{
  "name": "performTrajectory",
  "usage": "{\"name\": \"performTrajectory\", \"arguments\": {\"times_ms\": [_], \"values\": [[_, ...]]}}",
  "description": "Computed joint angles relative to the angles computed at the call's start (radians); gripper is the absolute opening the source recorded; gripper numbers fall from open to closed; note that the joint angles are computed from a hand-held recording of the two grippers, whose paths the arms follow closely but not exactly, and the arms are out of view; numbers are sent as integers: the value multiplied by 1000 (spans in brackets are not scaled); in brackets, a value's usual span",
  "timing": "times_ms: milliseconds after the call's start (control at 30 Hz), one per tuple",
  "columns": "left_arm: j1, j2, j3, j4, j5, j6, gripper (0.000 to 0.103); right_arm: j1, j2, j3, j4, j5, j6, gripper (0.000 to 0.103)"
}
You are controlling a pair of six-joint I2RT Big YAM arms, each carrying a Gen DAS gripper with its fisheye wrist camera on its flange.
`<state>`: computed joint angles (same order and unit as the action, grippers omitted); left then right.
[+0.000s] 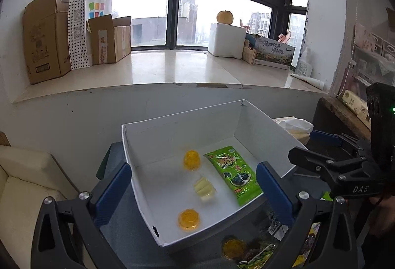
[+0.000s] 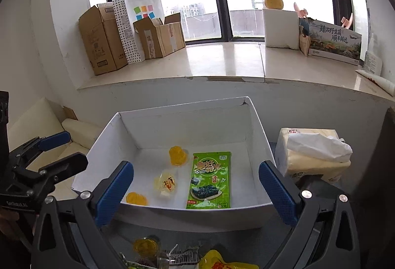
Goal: Organize snacks
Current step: 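Grasp the vacuum-packed meat pack with the right gripper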
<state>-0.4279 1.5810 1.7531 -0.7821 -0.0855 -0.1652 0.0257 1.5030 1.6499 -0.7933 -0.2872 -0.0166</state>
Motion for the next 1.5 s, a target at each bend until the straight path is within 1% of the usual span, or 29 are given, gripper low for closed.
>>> {"name": "performTrajectory", "arguments": {"times_ms": [67,100,167,300,367,467,567,600,633,700,767,800,867,900,933,967,1033,1067,1133,1233,1333,1367,1433,1500], "values": [[-12,-23,-12,-19,-29,11,103,-12,-46,-45,6,2,-1,103],[-18,-39,-28,-19,-36,10,103,-21,-69,-69,13,-14,1,103],[-30,-81,-74,-9,-42,-4,103,-38,-126,-125,20,-38,1,103],[-73,-162,-168,4,-61,-49,103,-58,-228,-229,18,-30,-34,103],[-105,-213,-231,19,-84,-74,103,-72,-281,-291,20,-40,-37,103],[-154,-290,-341,52,-95,-92,103,-93,-349,-373,22,-70,-45,103],[-213,-347,-433,46,-146,-98,103,-103,-411,-454,8,-59,-36,103],[-234,-370,-467,46,-160,-107,103,-111,-425,-477,9,-78,-26,103],[-251,-390,-495,47,-165,-118,103,-117,-439,-501,12,-93,-20,103],[-278,-416,-531,42,-169,-143,103,-111,-451,-529,20,-83,-27,103],[-296,-432,-550,27,-161,-166,103,-93,-439,-530,19,-66,-48,103],[-303,-439,-557,23,-159,-173,103,-83,-426,-522,19,-72,-65,103],[-313,-451,-567,17,-164,-187,103,-67,-394,-501,19,-94,-131,103],[-315,-457,-572,14,-160,-196,103,-61,-370,-486,16,-104,-179,103],[-315,-461,-574,13,-152,-199,103,-60,-337,-463,-3,-125,-243,103],[-315,-467,-579,17,-144,-199,103,-58,-310,-442,-27,-130,-284,103],[-316,-474,-587,17,-149,-201,103,-51,-235,-374,-101,-108,-334,103],[-318,-475,-590,17,-153,-197,103,-52,-206,-347,-131,-113,-340,103],[-317,-474,-594,19,-149,-199,103,-54,-173,-317,-159,-134,-341,103],[-307,-466,-596,21,-130,-204,103,-36,-149,-307,-160,-87,-372,103],[-301,-457,-595,21,-118,-199,103,-33,-120,-296,-195,-118,-392,103],[-298,-452,-594,19,-116,-196,103,-30,-113,-299,-194,-113,-396,103],[-292,-444,-593,19,-110,-196,103,-32,-117,-311,-162,-116,-374,103],[-286,-439,-592,19,-104,-197,103,-30,-113,-310,-160,-116,-373,103]]}}
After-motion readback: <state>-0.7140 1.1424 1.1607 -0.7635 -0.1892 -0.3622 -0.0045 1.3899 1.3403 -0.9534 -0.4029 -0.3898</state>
